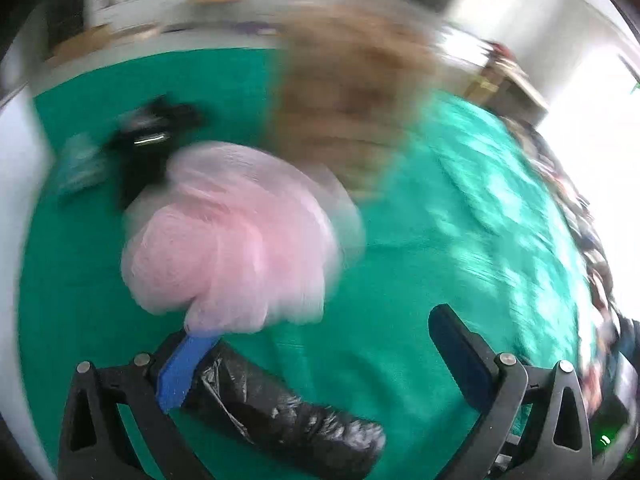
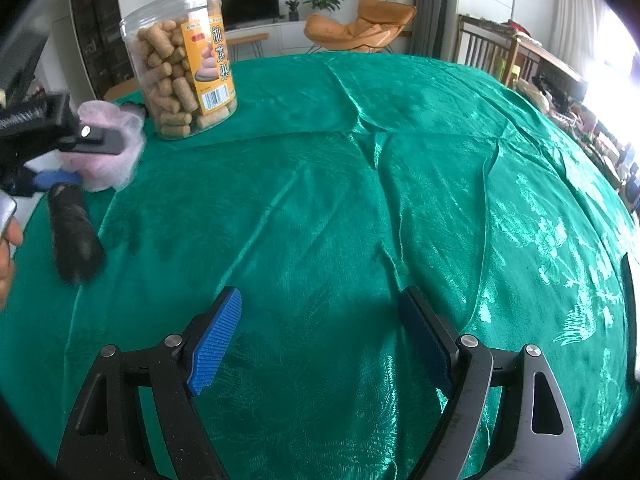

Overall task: Organize soft objects
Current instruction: 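Move the left tool over the black knit hat with white bow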

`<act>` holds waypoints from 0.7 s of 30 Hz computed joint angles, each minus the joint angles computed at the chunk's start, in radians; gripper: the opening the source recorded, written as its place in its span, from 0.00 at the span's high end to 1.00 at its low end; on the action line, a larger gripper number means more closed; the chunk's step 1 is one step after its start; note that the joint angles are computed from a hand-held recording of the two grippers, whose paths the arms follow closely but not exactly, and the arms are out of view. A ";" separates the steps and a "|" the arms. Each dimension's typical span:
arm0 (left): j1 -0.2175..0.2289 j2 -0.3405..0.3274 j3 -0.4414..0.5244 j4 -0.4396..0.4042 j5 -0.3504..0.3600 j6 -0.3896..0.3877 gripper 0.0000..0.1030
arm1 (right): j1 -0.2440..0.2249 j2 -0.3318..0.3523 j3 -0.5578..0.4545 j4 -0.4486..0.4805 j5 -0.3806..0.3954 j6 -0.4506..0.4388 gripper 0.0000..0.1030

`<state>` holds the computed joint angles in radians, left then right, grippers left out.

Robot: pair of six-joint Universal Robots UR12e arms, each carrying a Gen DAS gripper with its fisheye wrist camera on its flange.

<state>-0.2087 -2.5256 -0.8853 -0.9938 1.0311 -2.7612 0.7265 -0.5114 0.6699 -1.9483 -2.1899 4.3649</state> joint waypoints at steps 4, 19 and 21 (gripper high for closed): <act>0.008 0.046 -0.053 -0.051 -0.130 0.128 0.00 | 0.000 0.001 -0.001 0.001 0.000 0.000 0.18; 0.101 -0.046 0.131 0.180 0.071 -0.353 0.00 | 0.000 0.001 -0.002 0.002 0.000 0.001 0.18; 0.079 -0.078 0.187 0.136 0.126 -0.285 0.01 | 0.000 0.001 -0.002 0.002 0.000 0.001 0.18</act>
